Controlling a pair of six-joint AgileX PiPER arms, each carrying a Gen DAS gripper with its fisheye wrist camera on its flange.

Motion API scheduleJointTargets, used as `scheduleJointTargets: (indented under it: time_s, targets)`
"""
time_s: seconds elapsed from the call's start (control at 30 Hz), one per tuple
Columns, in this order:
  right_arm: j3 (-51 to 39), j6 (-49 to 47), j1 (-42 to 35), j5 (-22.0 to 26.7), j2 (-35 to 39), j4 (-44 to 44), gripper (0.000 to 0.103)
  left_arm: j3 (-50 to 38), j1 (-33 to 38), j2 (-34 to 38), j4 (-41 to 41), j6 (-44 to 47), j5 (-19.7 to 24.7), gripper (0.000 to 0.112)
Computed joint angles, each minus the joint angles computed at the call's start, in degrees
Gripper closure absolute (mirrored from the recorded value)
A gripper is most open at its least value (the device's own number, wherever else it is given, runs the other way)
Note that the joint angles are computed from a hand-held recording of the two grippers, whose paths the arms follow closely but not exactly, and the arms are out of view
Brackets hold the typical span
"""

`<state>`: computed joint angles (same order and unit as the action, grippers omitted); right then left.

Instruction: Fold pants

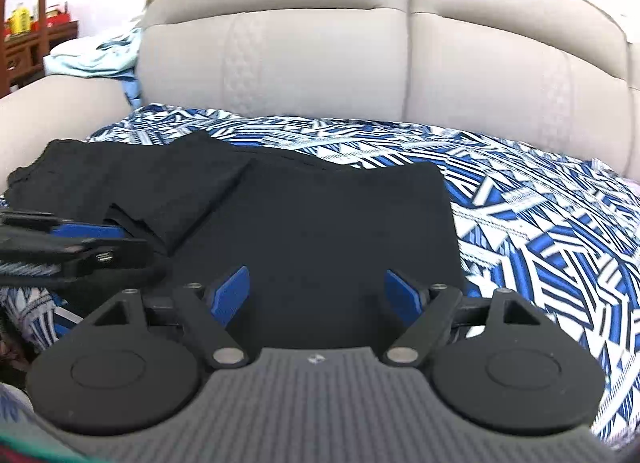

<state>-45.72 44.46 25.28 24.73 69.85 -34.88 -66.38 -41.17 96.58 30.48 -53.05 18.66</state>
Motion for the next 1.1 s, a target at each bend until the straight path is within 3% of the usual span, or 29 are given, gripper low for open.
scheduleJointTargets:
  time_s: [0.1, 0.17, 0.23, 0.3, 0.4, 0.6, 1.1]
  targets:
    - [2.4, 9.1, 2.2, 0.3, -0.5, -7.2, 0.017, -6.3, 0.1, 5.6, 6.7, -5.3, 3.1, 0.085]
    - [3.7, 14.9, 4.1, 0.7, -0.4, -12.0, 0.017, -10.4, -0.3, 8.6, 14.5, -11.7, 7.3, 0.086]
    - [4.3, 18.7, 4.8, 0.3, 0.5, -15.2, 0.017, -13.6, 0.9, 10.9, 16.2, -13.8, 9.0, 0.085]
    - [4.4, 22.2, 5.0, -1.1, 2.1, -17.4, 0.017, -17.8, 3.4, 13.7, 13.0, -12.1, 10.7, 0.086]
    - [4.1, 27.8, 5.2, -3.0, 4.9, -21.0, 0.017, -20.6, 5.9, 15.6, 12.3, -11.3, 11.0, 0.096]
    - [3.4, 44.5, 9.9, 0.4, 9.7, -38.6, 0.02, -27.1, 7.1, 19.1, 8.1, -3.7, 13.9, 0.095]
    - [-0.1, 54.4, 11.2, -0.5, 15.6, -48.5, 0.021, -38.3, 10.3, 24.7, -1.4, 5.7, 18.2, 0.095]
